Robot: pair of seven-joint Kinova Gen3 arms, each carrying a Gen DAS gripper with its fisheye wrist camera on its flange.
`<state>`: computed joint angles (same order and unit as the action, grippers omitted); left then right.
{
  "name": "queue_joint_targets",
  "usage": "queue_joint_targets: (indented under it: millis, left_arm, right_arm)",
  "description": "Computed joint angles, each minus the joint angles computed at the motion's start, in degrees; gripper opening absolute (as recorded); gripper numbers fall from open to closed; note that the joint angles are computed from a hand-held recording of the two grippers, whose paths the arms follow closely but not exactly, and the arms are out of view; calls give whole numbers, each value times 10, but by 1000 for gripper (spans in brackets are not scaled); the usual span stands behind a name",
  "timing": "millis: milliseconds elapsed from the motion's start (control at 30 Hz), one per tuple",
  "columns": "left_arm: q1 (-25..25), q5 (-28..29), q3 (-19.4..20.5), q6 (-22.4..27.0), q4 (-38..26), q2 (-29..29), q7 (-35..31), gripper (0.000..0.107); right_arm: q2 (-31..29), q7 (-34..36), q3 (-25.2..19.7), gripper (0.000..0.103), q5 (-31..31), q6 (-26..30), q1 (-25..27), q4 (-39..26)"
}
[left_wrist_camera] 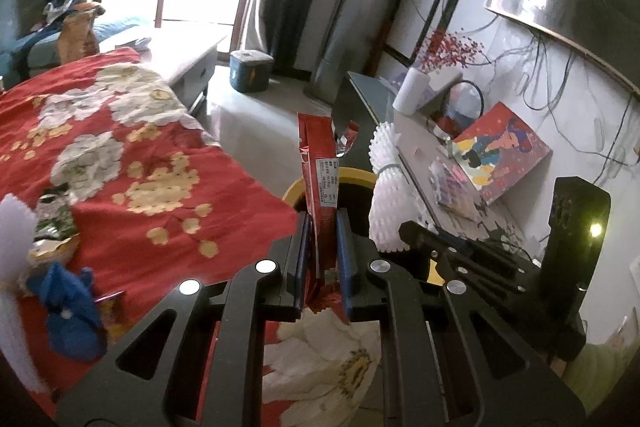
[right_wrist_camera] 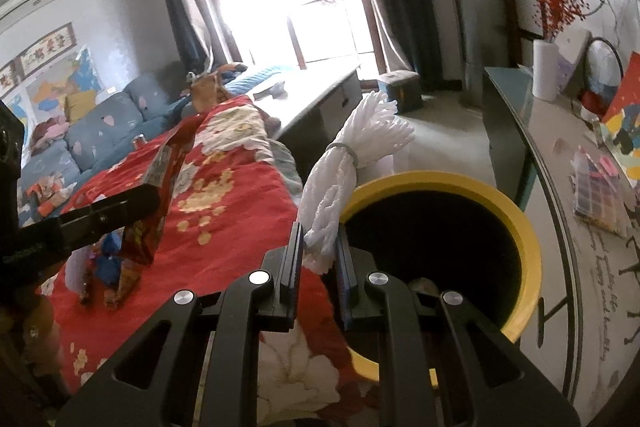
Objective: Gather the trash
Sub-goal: 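Carry the red wrapper and white foam sleeve to above the bin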
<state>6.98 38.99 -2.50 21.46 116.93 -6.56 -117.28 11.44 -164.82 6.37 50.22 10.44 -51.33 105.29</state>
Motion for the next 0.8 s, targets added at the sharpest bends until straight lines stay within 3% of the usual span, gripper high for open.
queue_joint_targets:
  millis: [167, 433, 800]
  left_arm:
    - [0, -10, 16, 0, -17, 25, 6, 8]
    - [-14, -26, 52, 2, -51, 73, 23, 9]
    - [-26, -74, 98, -3, -95, 138, 74, 9]
  right_arm:
    - [0, 10, -2, 15, -20, -4, 16, 10]
    - [7, 95, -30, 15, -121, -7, 72, 17]
    - [17, 195, -30, 21, -251, -26, 104, 33]
